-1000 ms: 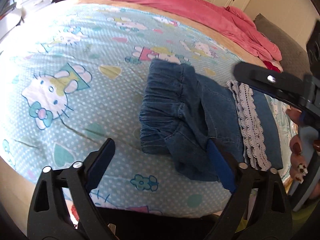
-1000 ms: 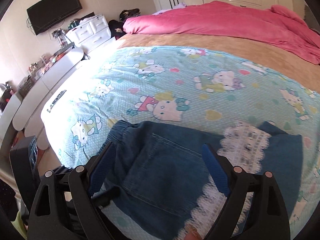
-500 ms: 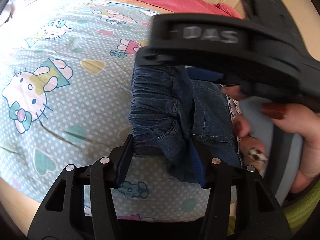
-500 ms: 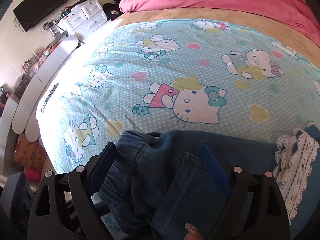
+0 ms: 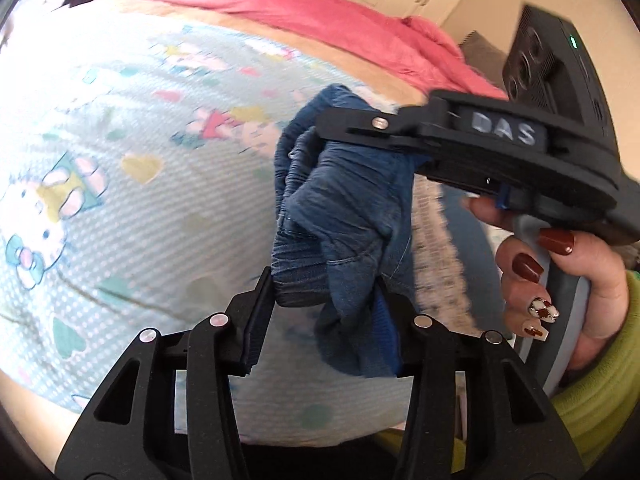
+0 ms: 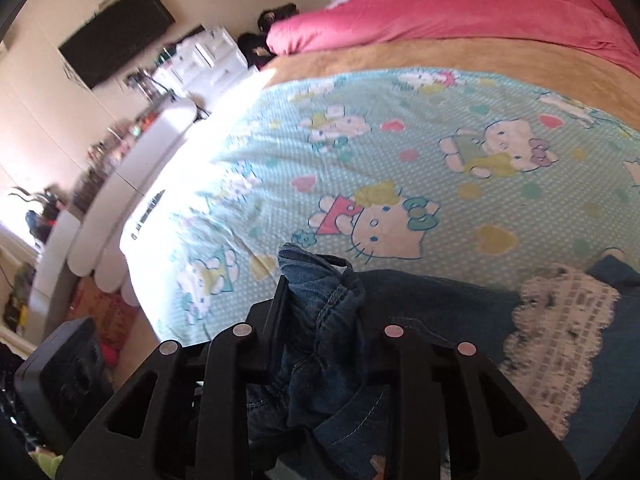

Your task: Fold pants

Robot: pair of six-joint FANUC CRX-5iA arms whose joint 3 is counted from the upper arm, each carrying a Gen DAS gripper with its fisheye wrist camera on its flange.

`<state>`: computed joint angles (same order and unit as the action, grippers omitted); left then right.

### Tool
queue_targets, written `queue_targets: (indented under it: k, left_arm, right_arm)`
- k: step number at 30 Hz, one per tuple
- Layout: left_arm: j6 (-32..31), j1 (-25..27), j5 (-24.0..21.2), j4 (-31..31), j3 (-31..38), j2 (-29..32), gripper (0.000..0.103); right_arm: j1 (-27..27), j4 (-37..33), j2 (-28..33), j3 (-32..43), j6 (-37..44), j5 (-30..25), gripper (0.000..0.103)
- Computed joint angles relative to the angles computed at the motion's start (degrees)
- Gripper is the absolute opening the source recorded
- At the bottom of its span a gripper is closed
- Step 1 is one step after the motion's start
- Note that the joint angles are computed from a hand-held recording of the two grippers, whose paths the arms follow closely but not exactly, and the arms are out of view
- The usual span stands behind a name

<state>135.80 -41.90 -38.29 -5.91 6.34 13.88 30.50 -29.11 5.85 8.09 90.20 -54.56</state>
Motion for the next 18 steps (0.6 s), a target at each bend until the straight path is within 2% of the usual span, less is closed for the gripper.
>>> queue_targets:
  k: [4, 9, 12, 13, 14, 16, 18]
  left_arm:
    - [-4.1, -1.1, 0.2, 1.9, 3.9, 2.1, 0.038]
    - [-9.4, -3.3, -1.8, 4.1, 11.7, 7.4, 0.038]
    - [-15.5, -4.3, -1.6, 9.1, 15.8, 11.6, 0.039]
    - [-18.9, -4.8, -1.6, 11.4, 16.9, 12.9, 0.040]
    - [-21.5, -5.2, 0.1, 13.6, 15.7, 13.1, 0.040]
    - [-28.1, -5.5, 2.7, 19.7, 13.8, 13.4, 0.040]
    - [-25.8, -6.1, 2.3, 16.8, 14.5, 13.1, 0.039]
  right_arm:
    - [-5.5, -4.5, -3.4, -1.6, 3.5, -1.2, 0.026]
    - [-12.2, -8.3, -6.3, -4.2, 6.4, -1.8, 0.029]
    - [-16.2, -10.1, -8.1, -6.2, 7.1, -2.1, 0.041]
    - [-16.8, -8.8, -8.9, -7.3, 6.1, -1.3, 0.056]
    - [-16.9, -6.3, -9.7, -8.5, 4.2, -0.2, 0.062]
    - [-17.3, -0.6, -11.3, -11.3, 0.2, 1.4, 0.062]
    - [-17.0, 3.2, -12.5, -13.5, -2.9, 2.3, 0.062]
